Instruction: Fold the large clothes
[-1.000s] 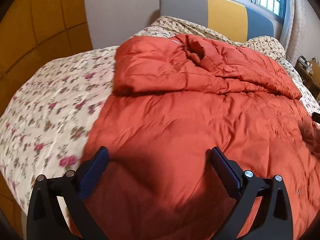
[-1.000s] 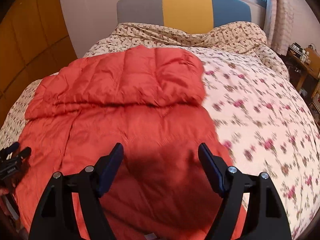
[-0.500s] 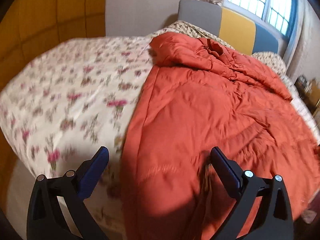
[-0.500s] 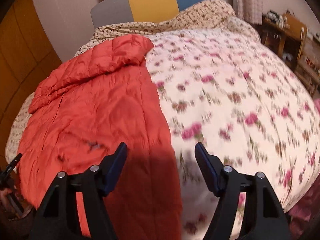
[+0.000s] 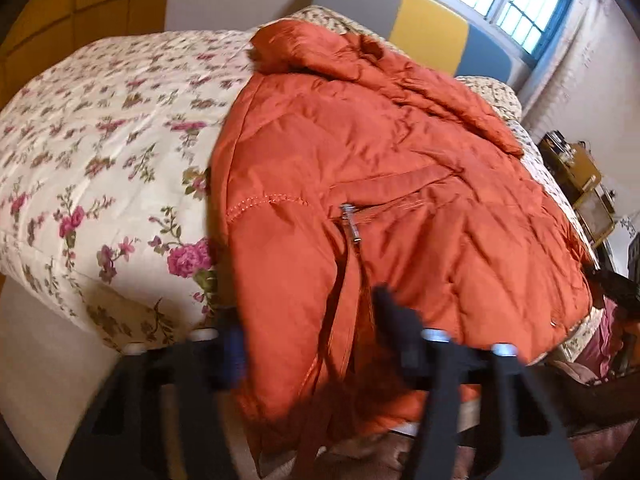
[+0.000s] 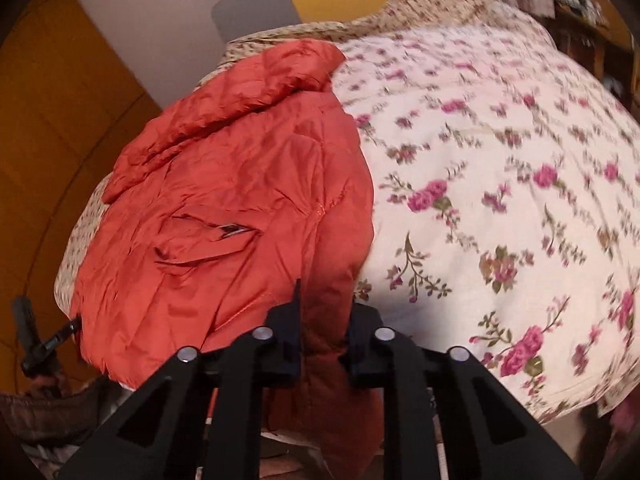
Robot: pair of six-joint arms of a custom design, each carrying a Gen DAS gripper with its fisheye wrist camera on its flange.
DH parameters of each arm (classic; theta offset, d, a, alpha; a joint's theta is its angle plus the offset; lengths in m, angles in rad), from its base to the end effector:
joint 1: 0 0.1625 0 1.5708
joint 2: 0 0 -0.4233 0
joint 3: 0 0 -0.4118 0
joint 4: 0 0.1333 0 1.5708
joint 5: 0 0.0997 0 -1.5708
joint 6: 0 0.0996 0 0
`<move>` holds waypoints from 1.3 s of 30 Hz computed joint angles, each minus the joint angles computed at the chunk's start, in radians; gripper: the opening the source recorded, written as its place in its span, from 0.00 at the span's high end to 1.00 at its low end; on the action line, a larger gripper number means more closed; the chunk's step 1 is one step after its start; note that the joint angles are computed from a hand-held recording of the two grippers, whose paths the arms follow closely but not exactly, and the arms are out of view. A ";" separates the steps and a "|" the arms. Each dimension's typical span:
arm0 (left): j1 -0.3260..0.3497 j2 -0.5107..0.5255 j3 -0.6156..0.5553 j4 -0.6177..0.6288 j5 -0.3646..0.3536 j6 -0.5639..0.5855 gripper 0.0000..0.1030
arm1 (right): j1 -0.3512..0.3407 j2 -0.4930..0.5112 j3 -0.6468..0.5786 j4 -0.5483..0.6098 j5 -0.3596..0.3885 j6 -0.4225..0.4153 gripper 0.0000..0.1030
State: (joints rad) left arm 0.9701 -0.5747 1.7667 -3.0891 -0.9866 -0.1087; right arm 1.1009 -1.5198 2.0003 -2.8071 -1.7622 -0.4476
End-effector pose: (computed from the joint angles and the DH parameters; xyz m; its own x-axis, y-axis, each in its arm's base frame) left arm -0.2000 -0.6250 -0.0367 -0.8415 0.2389 -0.4846 0.4467 0.8121 -0.3753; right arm -0.1364 -0.5211 0.3921 -0.8785 0.2248 0.4216 -0.0562 0.8277 -0.5584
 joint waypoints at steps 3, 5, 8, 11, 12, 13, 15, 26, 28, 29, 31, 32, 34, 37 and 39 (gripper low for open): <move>-0.006 -0.013 0.012 -0.022 -0.028 -0.001 0.82 | -0.001 -0.023 0.009 0.007 0.028 -0.006 0.89; -0.010 -0.026 0.028 -0.043 -0.046 0.009 0.86 | -0.009 -0.050 0.015 0.029 0.063 -0.004 0.89; -0.011 -0.055 0.062 -0.094 -0.109 0.025 0.87 | -0.027 -0.092 0.027 0.066 0.124 -0.008 0.89; -0.013 -0.095 0.106 -0.135 -0.187 0.018 0.89 | -0.050 -0.158 0.052 0.130 0.211 -0.035 0.90; -0.016 -0.109 0.121 -0.148 -0.211 0.017 0.89 | -0.068 -0.179 0.055 0.164 0.268 -0.033 0.90; -0.014 -0.120 0.125 -0.156 -0.235 0.016 0.89 | -0.091 -0.202 0.057 0.203 0.341 -0.025 0.90; -0.013 -0.127 0.122 -0.183 -0.265 0.002 0.89 | -0.107 -0.213 0.050 0.219 0.406 -0.009 0.90; 0.057 -0.007 -0.201 -0.142 -0.401 -0.002 0.89 | -0.068 0.016 -0.198 0.147 0.564 0.168 0.90; 0.066 0.023 -0.272 -0.095 -0.392 -0.009 0.89 | -0.052 0.063 -0.248 0.137 0.554 0.199 0.90; 0.074 0.041 -0.314 -0.069 -0.394 -0.015 0.89 | -0.044 0.098 -0.289 0.140 0.550 0.223 0.90; 0.086 0.068 -0.372 -0.037 -0.394 -0.023 0.89 | -0.038 0.144 -0.342 0.144 0.546 0.249 0.90; 0.094 0.086 -0.409 -0.021 -0.396 -0.026 0.89 | -0.032 0.175 -0.379 0.146 0.532 0.267 0.90; 0.105 0.113 -0.469 0.008 -0.387 -0.032 0.89 | -0.028 0.222 -0.434 0.149 0.521 0.300 0.90; 0.123 0.160 -0.566 0.053 -0.378 -0.037 0.89 | -0.034 0.281 -0.497 0.145 0.522 0.367 0.88; 0.134 0.193 -0.632 0.088 -0.370 -0.047 0.89 | -0.040 0.326 -0.549 0.146 0.527 0.418 0.87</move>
State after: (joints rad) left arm 1.1040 -0.3814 1.1344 -3.0007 -1.3561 -0.1556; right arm 1.0613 -1.1937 1.4514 -2.6607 -1.2350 -0.0294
